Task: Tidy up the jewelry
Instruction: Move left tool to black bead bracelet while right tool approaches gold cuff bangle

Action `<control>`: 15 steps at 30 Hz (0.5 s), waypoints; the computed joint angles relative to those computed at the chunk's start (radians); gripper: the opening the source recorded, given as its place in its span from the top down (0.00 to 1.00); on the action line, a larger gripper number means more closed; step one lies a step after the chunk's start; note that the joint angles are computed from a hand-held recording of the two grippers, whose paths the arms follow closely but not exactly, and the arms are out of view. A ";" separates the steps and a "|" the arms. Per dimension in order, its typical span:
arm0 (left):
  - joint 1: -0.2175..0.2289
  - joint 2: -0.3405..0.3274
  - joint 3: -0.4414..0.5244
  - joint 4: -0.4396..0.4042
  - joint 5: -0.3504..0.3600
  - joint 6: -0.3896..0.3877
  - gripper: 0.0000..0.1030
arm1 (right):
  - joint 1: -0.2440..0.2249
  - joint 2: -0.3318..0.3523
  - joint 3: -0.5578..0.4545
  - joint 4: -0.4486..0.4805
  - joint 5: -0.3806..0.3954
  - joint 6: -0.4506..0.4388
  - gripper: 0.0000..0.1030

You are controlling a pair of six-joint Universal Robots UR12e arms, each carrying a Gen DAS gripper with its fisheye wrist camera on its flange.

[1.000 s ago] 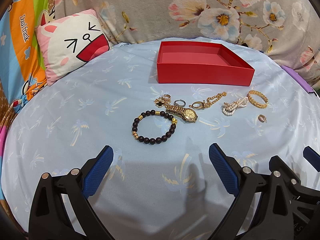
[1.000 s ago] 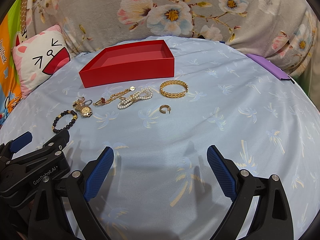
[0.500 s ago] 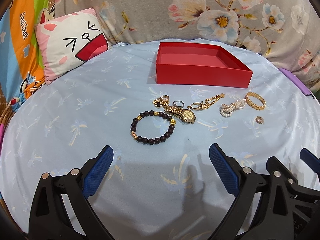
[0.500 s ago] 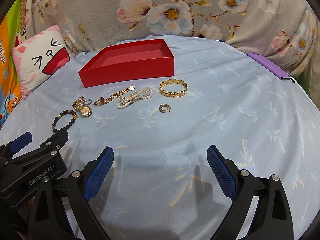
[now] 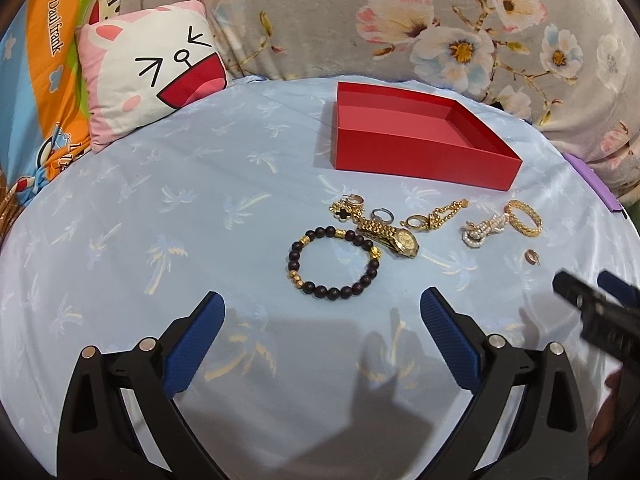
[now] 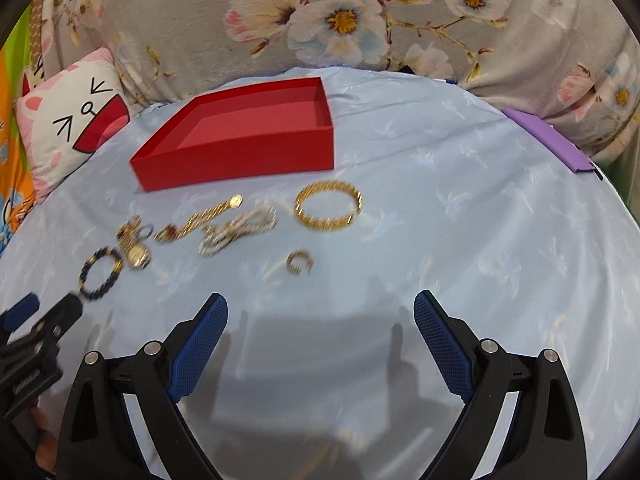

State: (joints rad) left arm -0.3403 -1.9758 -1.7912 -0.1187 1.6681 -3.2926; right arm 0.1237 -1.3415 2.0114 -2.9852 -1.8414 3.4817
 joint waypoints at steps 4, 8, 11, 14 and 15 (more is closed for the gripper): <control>0.007 -0.007 0.004 0.014 0.008 0.006 0.07 | -0.036 0.030 -0.042 0.021 0.031 -0.004 0.10; 0.020 -0.008 0.008 -0.003 -0.023 -0.007 0.07 | -0.056 0.064 -0.087 0.070 0.057 -0.005 0.12; 0.029 -0.008 0.011 -0.024 -0.048 -0.020 0.07 | -0.057 0.087 -0.118 0.088 0.044 -0.018 0.12; 0.033 -0.008 0.012 -0.037 -0.063 -0.026 0.07 | -0.060 0.103 -0.143 0.116 0.046 -0.021 0.20; 0.034 -0.009 0.013 -0.042 -0.065 -0.025 0.07 | -0.061 0.108 -0.149 0.124 0.051 -0.022 0.23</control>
State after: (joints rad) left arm -0.3066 -1.9846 -1.7781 -0.1607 1.6034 -3.3176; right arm 0.0630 -1.2340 1.8626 -2.8610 -1.7909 3.4594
